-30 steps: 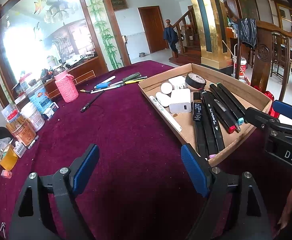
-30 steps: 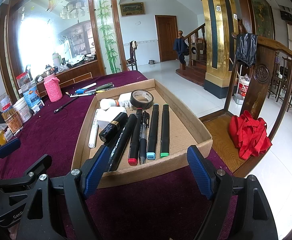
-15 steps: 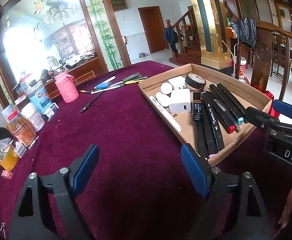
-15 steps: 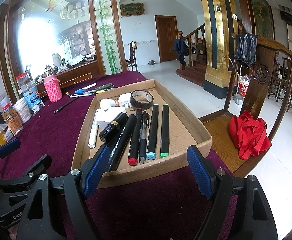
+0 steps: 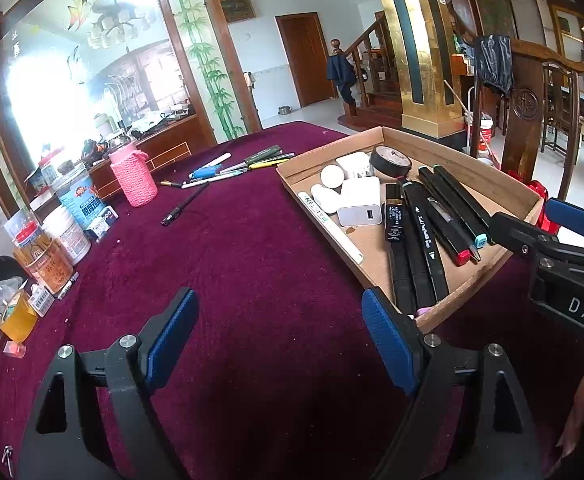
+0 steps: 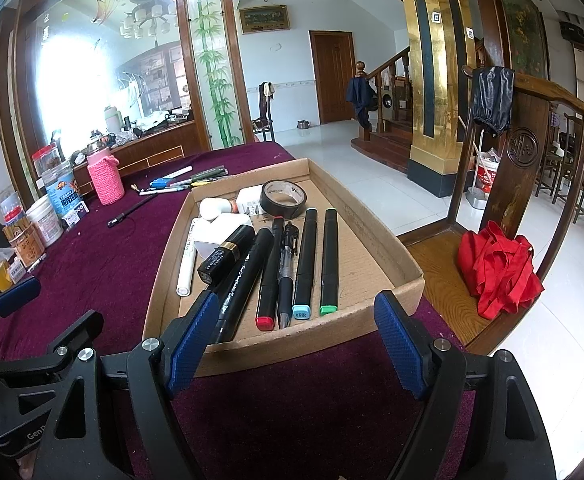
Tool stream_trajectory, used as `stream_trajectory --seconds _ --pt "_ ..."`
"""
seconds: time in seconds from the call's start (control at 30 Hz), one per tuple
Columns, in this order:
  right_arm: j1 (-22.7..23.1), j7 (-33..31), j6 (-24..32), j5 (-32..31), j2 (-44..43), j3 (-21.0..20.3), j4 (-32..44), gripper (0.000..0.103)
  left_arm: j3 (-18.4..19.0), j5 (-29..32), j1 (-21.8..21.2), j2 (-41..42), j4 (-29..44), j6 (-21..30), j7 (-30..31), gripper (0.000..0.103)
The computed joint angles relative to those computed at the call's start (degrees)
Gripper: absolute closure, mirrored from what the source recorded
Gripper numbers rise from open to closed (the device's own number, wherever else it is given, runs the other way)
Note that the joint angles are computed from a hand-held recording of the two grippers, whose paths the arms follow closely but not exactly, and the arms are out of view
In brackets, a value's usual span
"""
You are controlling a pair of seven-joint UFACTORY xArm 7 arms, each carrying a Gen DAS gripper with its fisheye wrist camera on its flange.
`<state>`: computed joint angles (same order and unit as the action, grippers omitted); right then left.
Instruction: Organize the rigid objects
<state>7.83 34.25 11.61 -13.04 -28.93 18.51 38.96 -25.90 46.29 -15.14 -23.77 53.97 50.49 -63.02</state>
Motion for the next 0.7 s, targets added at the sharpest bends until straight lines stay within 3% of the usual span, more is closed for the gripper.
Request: stream_trajectory --seconds 0.7 --pt "-0.8 0.6 0.6 -0.8 -0.4 0.8 0.0 0.028 0.6 -1.3 0.1 -1.2 -1.0 -0.6 -0.8 0.019"
